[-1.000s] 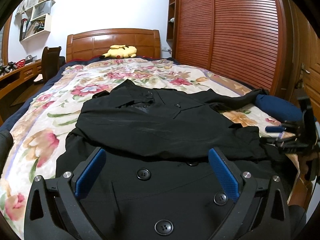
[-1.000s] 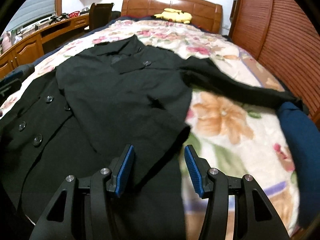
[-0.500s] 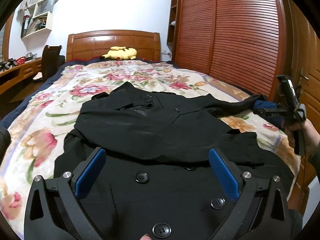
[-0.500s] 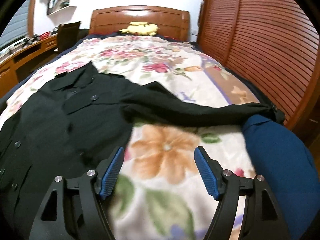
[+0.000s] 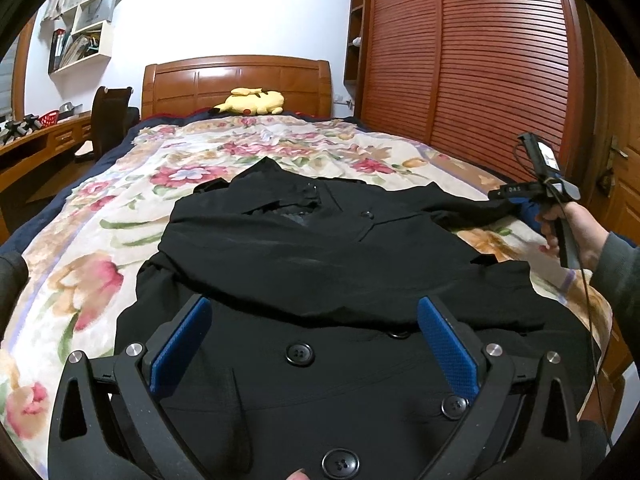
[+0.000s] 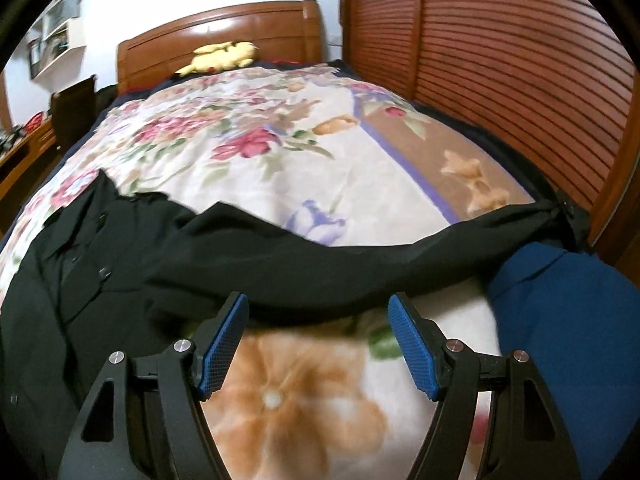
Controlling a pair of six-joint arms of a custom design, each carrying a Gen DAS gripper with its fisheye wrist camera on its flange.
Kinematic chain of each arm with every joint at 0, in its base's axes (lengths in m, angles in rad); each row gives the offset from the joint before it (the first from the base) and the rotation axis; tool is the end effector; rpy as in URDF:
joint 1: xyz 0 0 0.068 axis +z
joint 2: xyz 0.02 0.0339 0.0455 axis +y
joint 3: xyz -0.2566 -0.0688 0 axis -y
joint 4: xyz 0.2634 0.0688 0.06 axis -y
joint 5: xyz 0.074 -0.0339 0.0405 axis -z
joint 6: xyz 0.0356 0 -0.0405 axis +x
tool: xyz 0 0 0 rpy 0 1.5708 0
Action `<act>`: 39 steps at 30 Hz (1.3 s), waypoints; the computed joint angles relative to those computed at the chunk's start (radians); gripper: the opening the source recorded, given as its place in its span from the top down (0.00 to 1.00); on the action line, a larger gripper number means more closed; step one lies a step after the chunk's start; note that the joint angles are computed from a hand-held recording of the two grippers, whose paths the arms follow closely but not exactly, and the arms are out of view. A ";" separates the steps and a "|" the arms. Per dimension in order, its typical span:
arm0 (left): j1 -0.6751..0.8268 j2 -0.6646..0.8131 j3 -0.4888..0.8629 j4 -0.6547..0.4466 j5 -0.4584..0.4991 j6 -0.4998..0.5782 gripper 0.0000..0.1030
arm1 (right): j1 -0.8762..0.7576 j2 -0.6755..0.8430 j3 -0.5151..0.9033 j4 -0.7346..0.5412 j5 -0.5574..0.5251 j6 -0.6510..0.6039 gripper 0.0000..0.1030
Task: Fold large clothes
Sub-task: 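Move the right tool to the other coat sleeve and close on it, then lift the gripped sleeve with the right tool and fold it across the coat front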
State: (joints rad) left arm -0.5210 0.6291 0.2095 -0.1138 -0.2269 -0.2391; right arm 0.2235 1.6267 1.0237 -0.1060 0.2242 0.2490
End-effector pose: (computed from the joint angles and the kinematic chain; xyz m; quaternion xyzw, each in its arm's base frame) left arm 0.1524 -0.0782 0.1567 0.0657 0.8622 -0.0914 0.4939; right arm 0.3604 0.0738 0.1990 0.0582 0.9022 -0.0017 0.4273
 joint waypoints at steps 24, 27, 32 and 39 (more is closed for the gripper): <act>0.025 -0.025 -0.008 -0.014 0.001 0.022 0.00 | 0.012 0.075 0.136 0.035 0.071 -0.076 0.96; 0.026 -0.038 -0.009 -0.020 -0.003 0.019 0.00 | 0.096 -0.028 0.087 0.067 0.086 -0.135 0.96; 0.046 -0.063 -0.012 -0.034 0.007 0.018 0.00 | 0.277 -0.124 0.038 0.078 0.107 -0.211 0.96; 0.077 -0.101 -0.017 -0.059 0.020 0.025 0.00 | 0.458 -0.091 0.018 0.017 0.067 -0.221 0.96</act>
